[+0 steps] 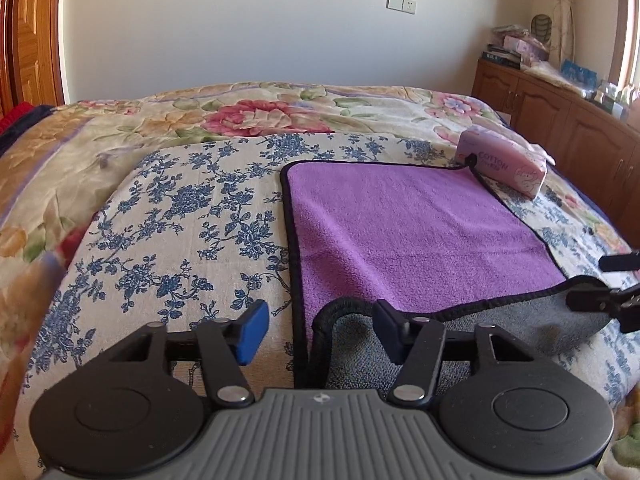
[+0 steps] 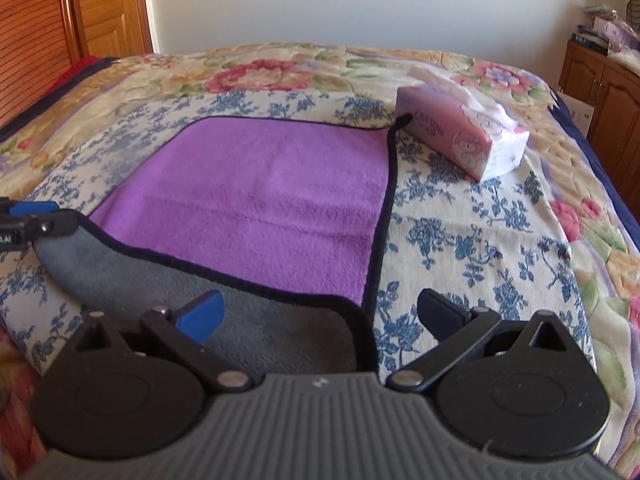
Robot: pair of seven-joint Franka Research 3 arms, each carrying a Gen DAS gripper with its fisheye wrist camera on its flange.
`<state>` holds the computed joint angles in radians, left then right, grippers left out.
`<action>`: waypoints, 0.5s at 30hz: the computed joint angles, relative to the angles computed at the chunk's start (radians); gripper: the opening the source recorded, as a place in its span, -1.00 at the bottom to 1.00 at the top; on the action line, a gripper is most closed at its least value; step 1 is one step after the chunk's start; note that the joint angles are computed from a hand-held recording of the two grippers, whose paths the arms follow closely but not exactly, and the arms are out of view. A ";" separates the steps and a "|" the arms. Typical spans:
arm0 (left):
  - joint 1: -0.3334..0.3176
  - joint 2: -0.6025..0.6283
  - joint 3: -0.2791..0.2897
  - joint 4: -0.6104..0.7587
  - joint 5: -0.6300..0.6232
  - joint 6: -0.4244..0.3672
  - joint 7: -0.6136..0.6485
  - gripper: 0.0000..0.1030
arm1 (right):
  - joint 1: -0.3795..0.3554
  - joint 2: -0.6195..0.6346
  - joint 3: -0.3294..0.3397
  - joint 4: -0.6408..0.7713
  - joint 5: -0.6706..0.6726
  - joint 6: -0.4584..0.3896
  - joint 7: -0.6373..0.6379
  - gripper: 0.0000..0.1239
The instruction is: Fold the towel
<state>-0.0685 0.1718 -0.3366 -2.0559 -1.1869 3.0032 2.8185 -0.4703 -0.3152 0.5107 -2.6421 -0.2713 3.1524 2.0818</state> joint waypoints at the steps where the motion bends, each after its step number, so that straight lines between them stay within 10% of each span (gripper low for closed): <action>1: 0.002 0.000 0.002 0.002 0.004 -0.012 -0.010 0.02 | 0.017 0.003 -0.017 0.002 0.007 -0.007 -0.007 0.66; 15: -0.008 -0.017 0.027 -0.009 0.046 -0.084 -0.043 -0.52 | 0.262 0.026 -0.264 0.012 0.066 -0.085 -0.097 0.33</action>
<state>-0.0768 0.1545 -0.3095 -2.0647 -1.1411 2.9196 2.7756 -0.2087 -0.2895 0.2472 -2.6302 -0.2050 3.0673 1.9850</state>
